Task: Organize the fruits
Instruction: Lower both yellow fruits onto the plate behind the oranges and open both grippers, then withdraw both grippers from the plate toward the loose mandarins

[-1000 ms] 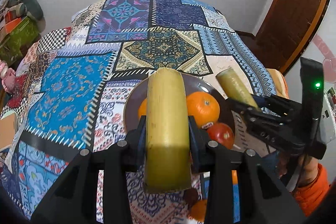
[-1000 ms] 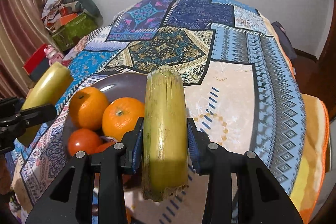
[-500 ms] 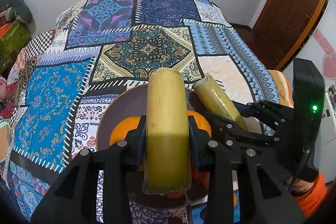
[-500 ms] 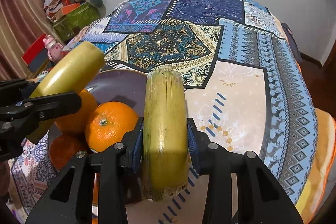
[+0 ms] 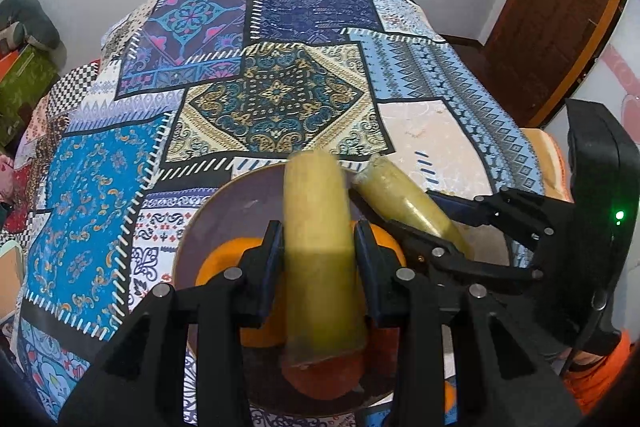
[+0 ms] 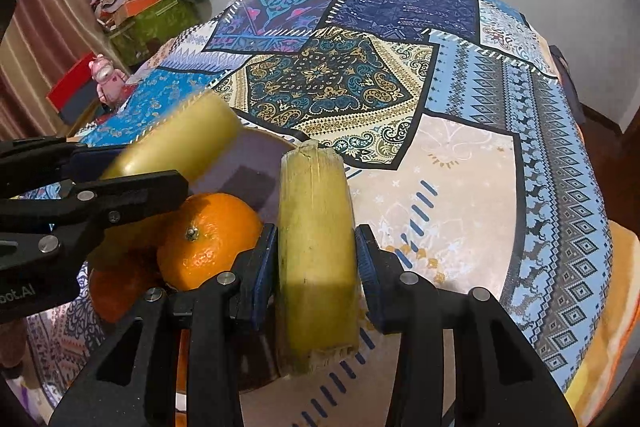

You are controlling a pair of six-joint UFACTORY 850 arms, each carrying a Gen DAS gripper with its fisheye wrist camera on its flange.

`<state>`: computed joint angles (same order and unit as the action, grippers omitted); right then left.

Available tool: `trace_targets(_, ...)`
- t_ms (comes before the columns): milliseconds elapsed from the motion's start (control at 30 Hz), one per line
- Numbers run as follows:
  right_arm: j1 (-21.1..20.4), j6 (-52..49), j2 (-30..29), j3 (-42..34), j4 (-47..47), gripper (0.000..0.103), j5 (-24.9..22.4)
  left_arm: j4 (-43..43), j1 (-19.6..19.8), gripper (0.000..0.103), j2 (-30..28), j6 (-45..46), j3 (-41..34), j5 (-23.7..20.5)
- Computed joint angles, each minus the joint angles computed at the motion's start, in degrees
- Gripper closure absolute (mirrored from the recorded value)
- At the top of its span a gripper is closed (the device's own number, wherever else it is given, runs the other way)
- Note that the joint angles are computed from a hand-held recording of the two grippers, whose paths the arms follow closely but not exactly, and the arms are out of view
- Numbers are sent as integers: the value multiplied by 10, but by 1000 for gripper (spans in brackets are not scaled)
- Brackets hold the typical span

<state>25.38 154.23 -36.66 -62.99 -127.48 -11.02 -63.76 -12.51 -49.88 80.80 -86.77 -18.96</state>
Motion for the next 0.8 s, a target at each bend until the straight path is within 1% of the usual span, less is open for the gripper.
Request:
trace_targets(33, 0, 3, 1, 1, -2, 65, 1, -15, -3, 67, 4, 16, 5, 15)
trace_targets(100, -2, 47, 5, 7, -43, 65, 1, -43, -4, 67, 9, 46, 10, 26)
trace_targets(167, -3, 79, 11, 14, -72, 65, 0, -37, -4, 67, 10, 38, 9, 26)
trace_targets(233, -4, 129, 17, 22, -121, 61, -1, -36, -2, 67, 12, 39, 10, 22)
trace_targets(267, -4, 135, 21, 26, -125, 60, -4, -35, -1, 67, 13, 38, 12, 19)
trace_targets(367, -1, 129, 30, 35, -113, 59, -12, -49, 1, 67, 21, 52, 22, 18)
trace_targets(433, 1, 123, 38, 42, -100, 59, -19, -73, 3, 67, 31, 78, 35, 22)
trace_targets(533, 7, 105, 53, 55, -74, 59, -31, -143, 5, 67, 53, 159, 65, 32)
trace_targets(567, 11, 88, 61, 61, -54, 59, -40, -177, 6, 66, 63, 198, 77, 34)
trace_targets(667, 23, 38, 78, 74, 10, 59, -62, -232, 12, 65, 86, 262, 106, 31)
trace_targets(733, 28, 62, 93, 86, -6, 59, -69, -268, 18, 58, 106, 299, 129, 24)
trace_targets(800, 36, 60, 105, 96, 5, 59, -78, -312, 25, 51, 124, 340, 151, 16)
